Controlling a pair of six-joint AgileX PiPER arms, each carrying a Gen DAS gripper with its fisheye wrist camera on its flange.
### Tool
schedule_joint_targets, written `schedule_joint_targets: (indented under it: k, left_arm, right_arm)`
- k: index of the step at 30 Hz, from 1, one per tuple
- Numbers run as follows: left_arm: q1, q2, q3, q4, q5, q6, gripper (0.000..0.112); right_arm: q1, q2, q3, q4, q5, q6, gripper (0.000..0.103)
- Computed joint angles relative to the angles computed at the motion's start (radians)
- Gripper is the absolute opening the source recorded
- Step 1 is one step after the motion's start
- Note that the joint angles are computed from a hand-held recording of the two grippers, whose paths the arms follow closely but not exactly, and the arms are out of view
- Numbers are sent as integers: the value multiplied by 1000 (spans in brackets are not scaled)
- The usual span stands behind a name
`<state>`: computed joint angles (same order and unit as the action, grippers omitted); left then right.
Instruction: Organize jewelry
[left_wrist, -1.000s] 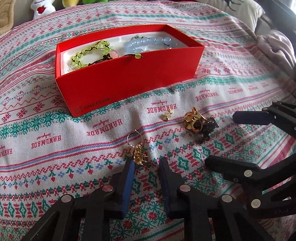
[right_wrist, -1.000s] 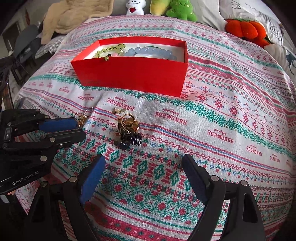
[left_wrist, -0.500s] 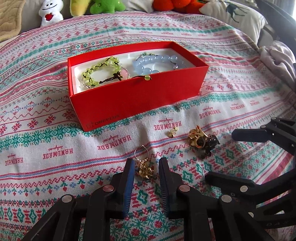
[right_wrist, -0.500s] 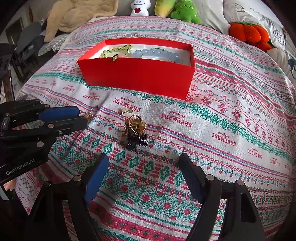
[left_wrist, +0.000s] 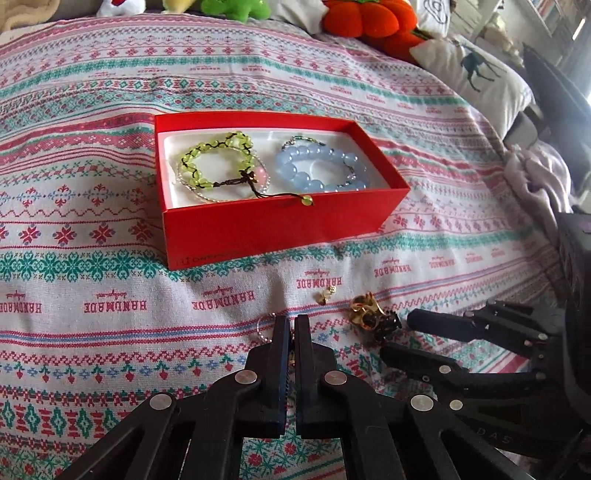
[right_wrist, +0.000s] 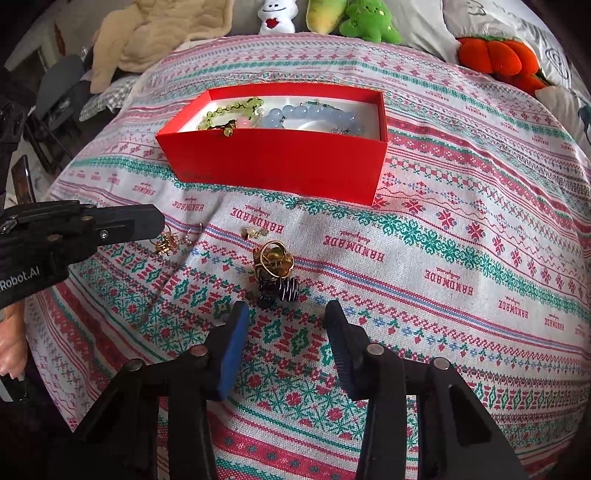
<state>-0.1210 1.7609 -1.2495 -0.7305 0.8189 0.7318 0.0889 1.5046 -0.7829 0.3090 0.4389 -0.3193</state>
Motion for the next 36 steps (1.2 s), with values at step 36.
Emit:
schedule_joint_targets:
  k: [36]
  left_arm:
    - [-8,-6,33,176,50,-37,31]
  right_arm:
    - [-63,-16,-28,124,82,-139,7]
